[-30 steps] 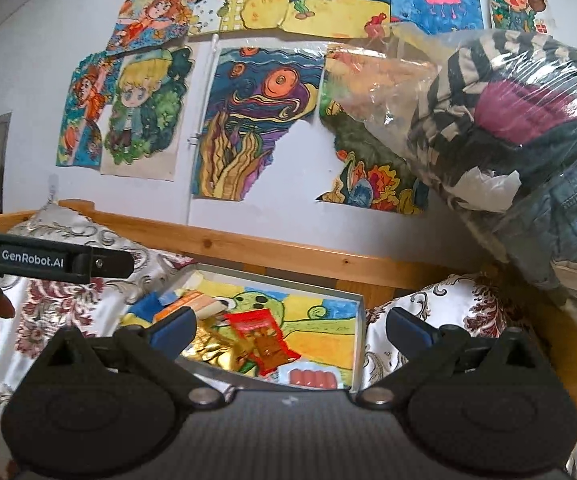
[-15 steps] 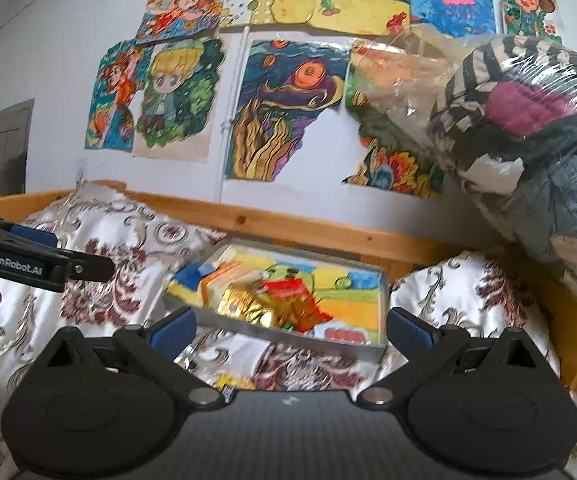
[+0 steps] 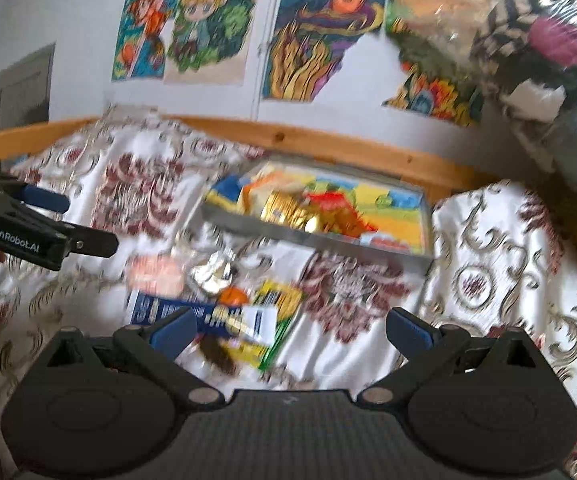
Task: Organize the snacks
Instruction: 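Move both tools back over the remaining snacks on the bed, then grasp the blue Ca milk tube with left tool while right tool grasps the brown jerky pack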
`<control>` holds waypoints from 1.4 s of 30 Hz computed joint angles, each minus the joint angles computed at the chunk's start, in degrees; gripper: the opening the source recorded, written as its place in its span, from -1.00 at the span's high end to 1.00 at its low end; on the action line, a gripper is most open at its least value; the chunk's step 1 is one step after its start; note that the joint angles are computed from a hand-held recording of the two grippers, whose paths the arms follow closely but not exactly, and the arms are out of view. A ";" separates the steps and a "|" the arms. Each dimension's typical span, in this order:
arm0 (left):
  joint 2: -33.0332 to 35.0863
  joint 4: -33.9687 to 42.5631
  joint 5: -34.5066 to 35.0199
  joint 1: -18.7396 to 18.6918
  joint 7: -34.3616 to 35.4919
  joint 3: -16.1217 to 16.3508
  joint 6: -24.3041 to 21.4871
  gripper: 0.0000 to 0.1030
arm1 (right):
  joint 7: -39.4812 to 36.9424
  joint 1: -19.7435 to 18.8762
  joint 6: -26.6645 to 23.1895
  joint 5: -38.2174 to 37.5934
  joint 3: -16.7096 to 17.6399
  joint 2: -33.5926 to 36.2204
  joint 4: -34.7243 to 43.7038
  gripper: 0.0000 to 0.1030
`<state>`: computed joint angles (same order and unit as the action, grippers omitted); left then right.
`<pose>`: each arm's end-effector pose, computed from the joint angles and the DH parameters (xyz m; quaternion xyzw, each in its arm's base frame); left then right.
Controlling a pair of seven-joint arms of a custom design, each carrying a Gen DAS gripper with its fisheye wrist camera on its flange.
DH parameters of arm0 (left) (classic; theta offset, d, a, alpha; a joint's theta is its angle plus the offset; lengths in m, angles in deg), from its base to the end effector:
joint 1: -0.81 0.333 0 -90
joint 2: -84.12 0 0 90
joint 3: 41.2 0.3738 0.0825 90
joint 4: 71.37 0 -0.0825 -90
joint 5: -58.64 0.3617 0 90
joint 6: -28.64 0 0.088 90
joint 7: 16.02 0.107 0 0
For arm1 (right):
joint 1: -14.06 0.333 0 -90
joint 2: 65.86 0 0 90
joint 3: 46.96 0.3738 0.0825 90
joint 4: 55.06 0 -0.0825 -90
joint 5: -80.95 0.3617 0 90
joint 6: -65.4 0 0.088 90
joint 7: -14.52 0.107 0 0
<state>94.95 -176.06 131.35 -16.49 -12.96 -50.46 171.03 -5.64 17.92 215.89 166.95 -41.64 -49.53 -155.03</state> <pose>0.5727 -0.2818 0.5464 -0.6701 0.5580 -0.2806 0.4011 0.6643 0.0757 0.5233 -0.7886 0.2818 -0.2575 0.4821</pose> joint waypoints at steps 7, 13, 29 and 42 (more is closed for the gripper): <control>3.00 1.07 -5.74 1.30 9.77 0.32 3.26 -0.99 | 8.79 1.04 -1.30 -10.96 -0.20 2.45 0.98 -1.00; 6.12 2.98 -9.04 1.75 19.66 1.19 6.39 -0.99 | 12.85 0.76 -2.86 -18.21 0.40 4.33 2.04 -0.99; 12.56 7.90 -13.05 2.04 38.34 3.89 12.60 -0.95 | 29.27 1.81 -12.47 -39.32 1.11 14.50 15.68 -0.67; 14.11 8.61 -23.00 4.19 49.02 2.12 15.39 -0.50 | 29.95 1.68 -17.51 -43.42 2.35 18.32 21.74 -0.06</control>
